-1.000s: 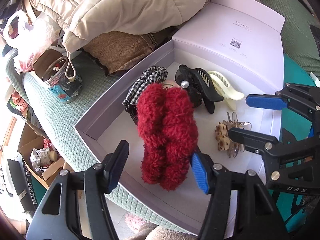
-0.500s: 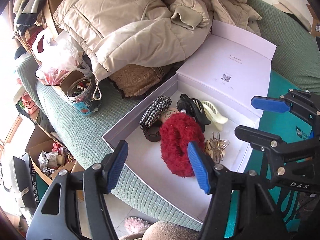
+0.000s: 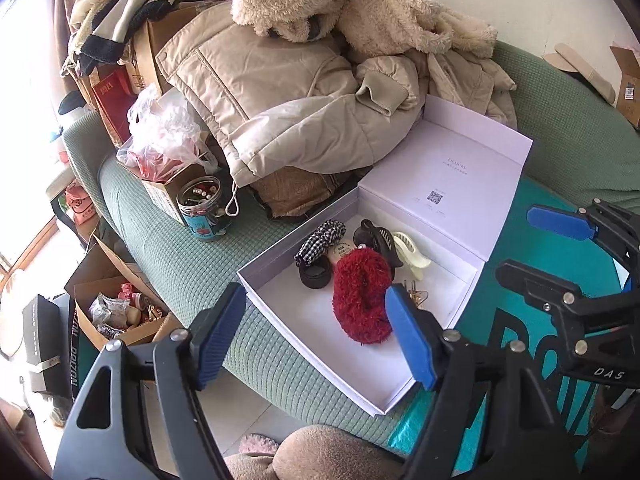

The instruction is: Organize objects

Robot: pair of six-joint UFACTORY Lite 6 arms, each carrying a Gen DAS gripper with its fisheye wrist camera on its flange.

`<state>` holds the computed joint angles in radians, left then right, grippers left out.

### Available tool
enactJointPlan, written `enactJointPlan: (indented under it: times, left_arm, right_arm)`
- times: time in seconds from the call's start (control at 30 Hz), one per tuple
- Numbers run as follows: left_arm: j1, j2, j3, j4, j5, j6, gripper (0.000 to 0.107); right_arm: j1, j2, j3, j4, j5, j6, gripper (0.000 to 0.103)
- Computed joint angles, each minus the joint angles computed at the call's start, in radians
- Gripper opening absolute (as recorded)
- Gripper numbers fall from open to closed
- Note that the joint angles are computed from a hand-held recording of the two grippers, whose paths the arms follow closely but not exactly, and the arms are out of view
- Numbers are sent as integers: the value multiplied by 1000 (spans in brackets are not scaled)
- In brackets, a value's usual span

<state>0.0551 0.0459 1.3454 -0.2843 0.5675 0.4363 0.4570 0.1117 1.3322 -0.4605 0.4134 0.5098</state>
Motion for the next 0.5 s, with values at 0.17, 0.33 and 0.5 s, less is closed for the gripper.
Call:
enactJointPlan:
  times: [0.17, 0.33, 0.5]
  left_arm:
    - [14, -143, -93, 9, 25, -22, 78]
    - [40, -271, -173, 18, 54, -40, 83]
    - [45, -391, -254, 62, 83, -85, 89]
  right_arm:
    - [58, -93, -64, -106, 40, 119, 63]
    - [123, -182, -129, -203, 98, 251, 66]
    - [187, -259, -199, -269, 150, 357, 67]
